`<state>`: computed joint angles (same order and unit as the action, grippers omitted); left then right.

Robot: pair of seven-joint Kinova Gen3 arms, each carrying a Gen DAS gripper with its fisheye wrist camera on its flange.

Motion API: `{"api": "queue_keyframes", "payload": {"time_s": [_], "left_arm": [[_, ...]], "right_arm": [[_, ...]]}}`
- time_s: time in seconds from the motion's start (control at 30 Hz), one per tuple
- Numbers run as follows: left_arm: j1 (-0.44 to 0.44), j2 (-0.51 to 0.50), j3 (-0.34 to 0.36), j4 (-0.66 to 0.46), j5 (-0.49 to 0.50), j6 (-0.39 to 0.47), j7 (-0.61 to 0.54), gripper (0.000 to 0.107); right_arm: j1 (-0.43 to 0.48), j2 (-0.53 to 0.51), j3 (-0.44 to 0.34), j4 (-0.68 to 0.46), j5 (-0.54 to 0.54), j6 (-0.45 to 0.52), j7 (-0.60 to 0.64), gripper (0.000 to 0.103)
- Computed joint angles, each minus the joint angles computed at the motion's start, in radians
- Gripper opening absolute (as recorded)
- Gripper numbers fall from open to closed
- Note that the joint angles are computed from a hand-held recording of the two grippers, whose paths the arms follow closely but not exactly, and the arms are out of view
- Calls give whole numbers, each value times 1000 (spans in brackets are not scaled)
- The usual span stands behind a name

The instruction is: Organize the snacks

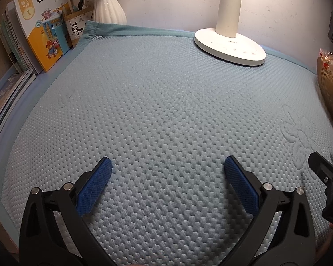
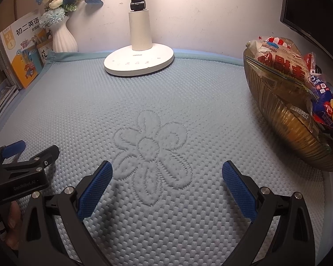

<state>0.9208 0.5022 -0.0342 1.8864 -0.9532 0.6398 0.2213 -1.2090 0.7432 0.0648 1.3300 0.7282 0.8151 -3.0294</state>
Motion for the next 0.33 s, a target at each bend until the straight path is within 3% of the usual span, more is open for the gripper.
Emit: {"api": "queue_keyframes", "payload": {"time_s": [0.33], "left_arm": [[-12, -14, -13, 23, 2, -48, 3, 100]], "right_arm": [[2, -4, -1, 6, 5, -3, -4, 98]]}}
